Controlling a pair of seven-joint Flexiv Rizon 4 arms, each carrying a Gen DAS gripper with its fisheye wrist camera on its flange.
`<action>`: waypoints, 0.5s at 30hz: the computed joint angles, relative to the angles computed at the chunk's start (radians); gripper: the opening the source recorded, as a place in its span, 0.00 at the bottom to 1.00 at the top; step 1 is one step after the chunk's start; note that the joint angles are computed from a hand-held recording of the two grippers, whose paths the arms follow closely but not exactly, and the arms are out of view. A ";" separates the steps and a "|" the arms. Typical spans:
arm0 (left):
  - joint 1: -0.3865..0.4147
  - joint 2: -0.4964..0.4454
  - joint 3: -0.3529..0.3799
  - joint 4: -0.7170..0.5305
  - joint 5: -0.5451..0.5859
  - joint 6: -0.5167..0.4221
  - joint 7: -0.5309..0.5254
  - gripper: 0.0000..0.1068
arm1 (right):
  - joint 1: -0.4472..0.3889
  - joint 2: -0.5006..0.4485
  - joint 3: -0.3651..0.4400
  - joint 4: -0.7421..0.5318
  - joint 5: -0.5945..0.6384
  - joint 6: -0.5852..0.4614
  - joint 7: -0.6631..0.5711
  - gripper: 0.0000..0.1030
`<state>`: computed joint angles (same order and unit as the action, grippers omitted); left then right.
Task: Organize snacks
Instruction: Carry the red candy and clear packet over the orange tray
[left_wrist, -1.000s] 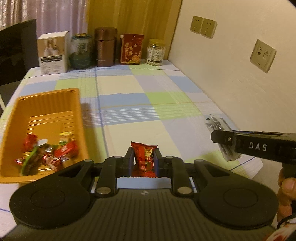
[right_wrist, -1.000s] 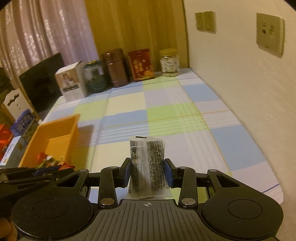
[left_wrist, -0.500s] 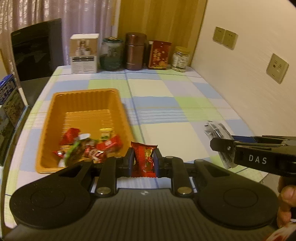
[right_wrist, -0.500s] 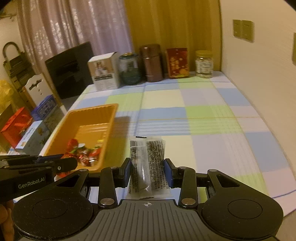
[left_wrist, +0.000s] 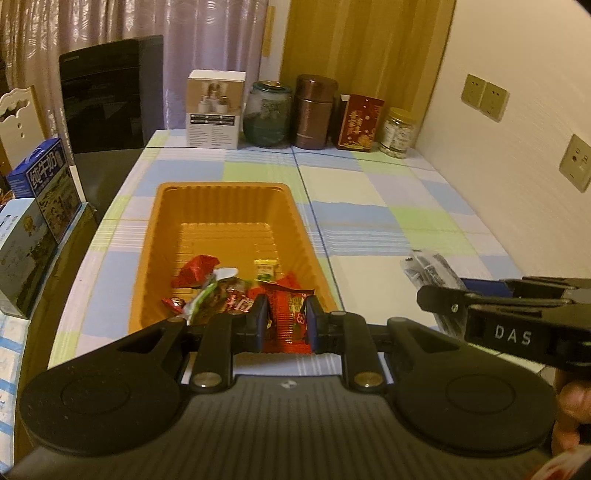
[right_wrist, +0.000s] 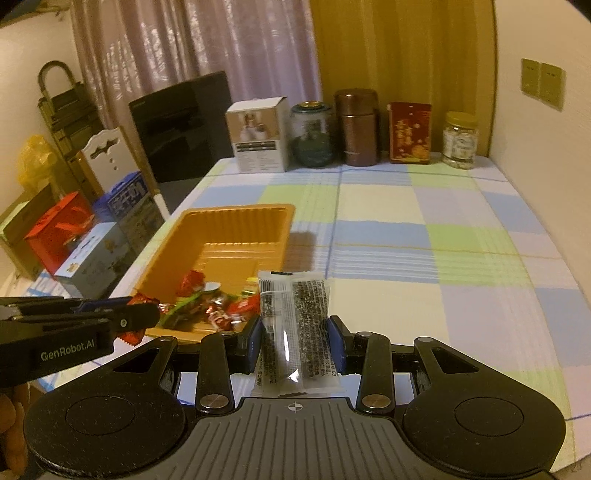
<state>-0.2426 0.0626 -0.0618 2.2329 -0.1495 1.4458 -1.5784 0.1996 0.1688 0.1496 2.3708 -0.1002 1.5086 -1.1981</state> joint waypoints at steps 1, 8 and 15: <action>0.002 0.000 0.001 0.000 0.001 0.000 -0.001 0.18 | 0.002 -0.006 0.000 -0.005 -0.001 -0.001 -0.001 0.37; 0.004 0.001 0.017 0.012 -0.046 0.011 0.041 0.18 | 0.023 -0.039 0.003 -0.030 0.011 0.005 -0.019 0.37; 0.024 -0.014 0.022 0.003 -0.057 0.011 0.057 0.18 | 0.045 -0.078 0.005 -0.064 0.036 0.009 -0.047 0.37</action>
<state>-0.2181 0.0482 -0.0395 2.2357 -0.2065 1.4571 -1.5214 0.2441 0.0904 0.1545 2.3069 -0.0644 1.5173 -1.2450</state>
